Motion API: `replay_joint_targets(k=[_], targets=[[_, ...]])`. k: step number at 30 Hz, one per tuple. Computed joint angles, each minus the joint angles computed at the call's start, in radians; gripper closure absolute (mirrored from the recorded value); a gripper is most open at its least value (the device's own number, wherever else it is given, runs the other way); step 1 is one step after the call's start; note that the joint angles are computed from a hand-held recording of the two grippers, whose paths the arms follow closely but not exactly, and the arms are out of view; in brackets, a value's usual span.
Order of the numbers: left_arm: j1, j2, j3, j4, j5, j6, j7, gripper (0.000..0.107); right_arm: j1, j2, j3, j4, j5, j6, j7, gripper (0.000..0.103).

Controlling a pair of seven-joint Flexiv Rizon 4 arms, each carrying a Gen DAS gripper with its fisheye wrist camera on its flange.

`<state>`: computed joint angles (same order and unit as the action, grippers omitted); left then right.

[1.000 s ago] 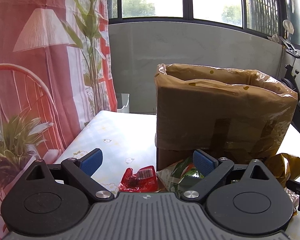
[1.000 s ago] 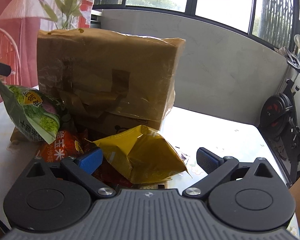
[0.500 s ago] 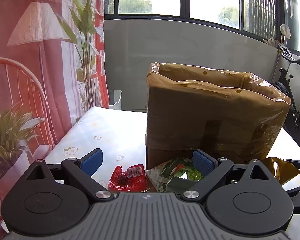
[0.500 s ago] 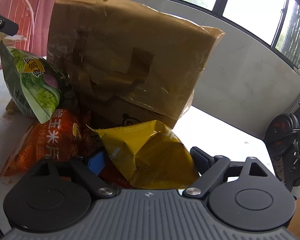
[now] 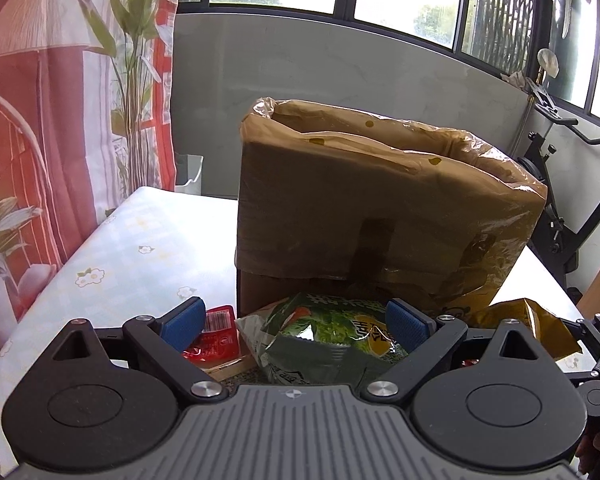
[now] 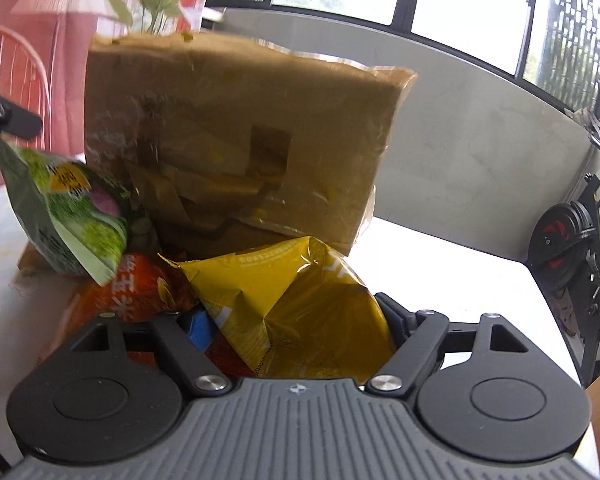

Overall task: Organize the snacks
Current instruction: 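Grasp the yellow bag with the right tool while the left tool reaches a green bag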

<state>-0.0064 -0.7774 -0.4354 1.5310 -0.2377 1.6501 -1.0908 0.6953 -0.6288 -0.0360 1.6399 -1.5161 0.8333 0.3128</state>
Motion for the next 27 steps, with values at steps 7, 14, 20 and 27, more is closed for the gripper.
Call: replay_joint_targets(k=[7, 14, 20, 27], targets=[[-0.021, -0.022, 0.013, -0.012, -0.040, -0.037, -0.046, 0.009, 0.028, 0.015, 0.006, 0.011, -0.051, -0.070, 0.129, 0.023], [-0.054, -0.038, 0.056, -0.050, -0.082, -0.077, -0.100, 0.009, 0.023, 0.012, 0.023, 0.011, -0.016, -0.063, 0.132, 0.023], [-0.075, -0.058, 0.071, -0.090, -0.127, -0.169, -0.114, 0.009, 0.025, 0.015, 0.020, 0.014, 0.000, -0.059, 0.141, 0.023], [-0.094, -0.093, 0.073, -0.117, -0.128, -0.132, -0.105, 0.008, 0.023, 0.003, 0.016, 0.001, 0.012, -0.036, 0.118, 0.023]])
